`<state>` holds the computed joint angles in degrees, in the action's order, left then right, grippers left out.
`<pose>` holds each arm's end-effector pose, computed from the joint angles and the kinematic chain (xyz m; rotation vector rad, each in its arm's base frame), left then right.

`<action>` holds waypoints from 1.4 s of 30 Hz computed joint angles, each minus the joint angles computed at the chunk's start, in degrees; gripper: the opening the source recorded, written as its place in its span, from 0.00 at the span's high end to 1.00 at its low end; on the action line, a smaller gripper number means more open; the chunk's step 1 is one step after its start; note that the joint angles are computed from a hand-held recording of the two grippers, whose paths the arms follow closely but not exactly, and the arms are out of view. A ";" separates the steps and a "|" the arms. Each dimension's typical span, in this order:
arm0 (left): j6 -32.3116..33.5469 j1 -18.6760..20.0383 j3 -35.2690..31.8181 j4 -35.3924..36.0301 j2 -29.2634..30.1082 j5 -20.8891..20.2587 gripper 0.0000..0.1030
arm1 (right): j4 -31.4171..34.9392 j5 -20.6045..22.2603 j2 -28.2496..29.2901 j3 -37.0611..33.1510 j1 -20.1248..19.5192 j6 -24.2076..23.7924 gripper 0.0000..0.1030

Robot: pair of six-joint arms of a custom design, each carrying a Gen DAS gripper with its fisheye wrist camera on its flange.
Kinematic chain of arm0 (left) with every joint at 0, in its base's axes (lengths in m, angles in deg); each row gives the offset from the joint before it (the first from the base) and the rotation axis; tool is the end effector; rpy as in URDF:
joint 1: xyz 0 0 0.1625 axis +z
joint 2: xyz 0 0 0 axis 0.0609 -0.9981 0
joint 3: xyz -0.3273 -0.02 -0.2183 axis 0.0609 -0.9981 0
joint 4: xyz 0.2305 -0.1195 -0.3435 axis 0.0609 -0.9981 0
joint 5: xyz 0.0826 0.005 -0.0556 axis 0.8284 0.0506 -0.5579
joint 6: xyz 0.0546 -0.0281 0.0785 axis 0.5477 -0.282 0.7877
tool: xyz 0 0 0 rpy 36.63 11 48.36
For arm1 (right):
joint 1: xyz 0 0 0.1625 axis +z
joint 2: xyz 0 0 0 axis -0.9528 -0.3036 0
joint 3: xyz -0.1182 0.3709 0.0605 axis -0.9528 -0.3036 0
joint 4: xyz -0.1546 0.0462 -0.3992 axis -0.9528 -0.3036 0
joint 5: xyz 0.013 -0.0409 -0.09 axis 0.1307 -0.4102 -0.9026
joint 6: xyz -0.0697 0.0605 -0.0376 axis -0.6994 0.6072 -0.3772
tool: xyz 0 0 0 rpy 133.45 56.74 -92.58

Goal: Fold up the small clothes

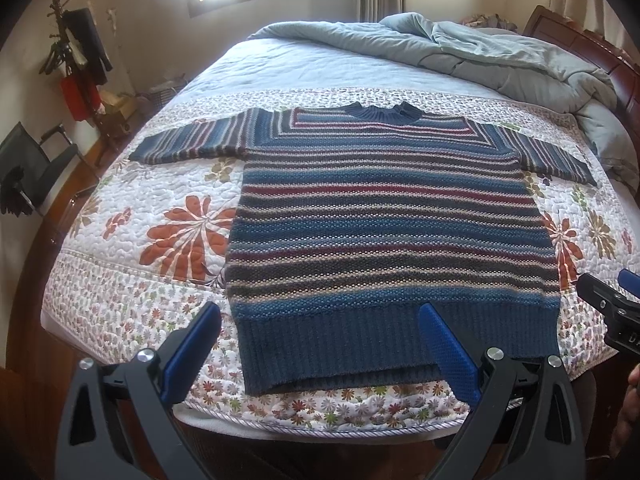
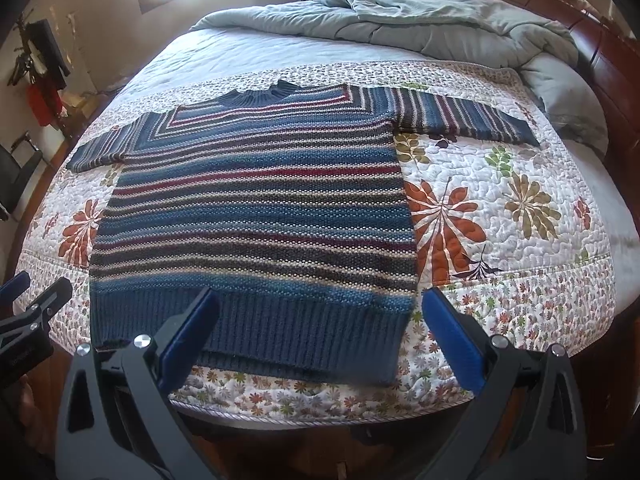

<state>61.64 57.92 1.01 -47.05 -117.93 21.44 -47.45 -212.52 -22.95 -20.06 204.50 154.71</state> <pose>-0.0972 -0.5903 0.4690 0.8469 2.2914 -0.4598 0.5334 -0.5204 0.0546 -0.3708 -2.0979 0.8448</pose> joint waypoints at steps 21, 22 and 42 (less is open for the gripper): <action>0.10 0.22 -0.24 0.09 0.13 -0.18 0.04 | -0.55 0.35 -0.62 1.10 -0.21 0.06 0.02; 0.05 0.21 -0.26 0.13 0.15 -0.14 0.04 | -0.56 0.38 -0.69 1.22 -0.21 0.09 0.02; 0.13 0.56 -0.46 0.04 0.65 -0.24 0.03 | -0.90 0.40 -1.06 1.88 -0.25 0.03 0.02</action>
<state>61.77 58.48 0.54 -47.01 -117.28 21.20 -48.35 -212.12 -24.01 -18.18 204.26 154.73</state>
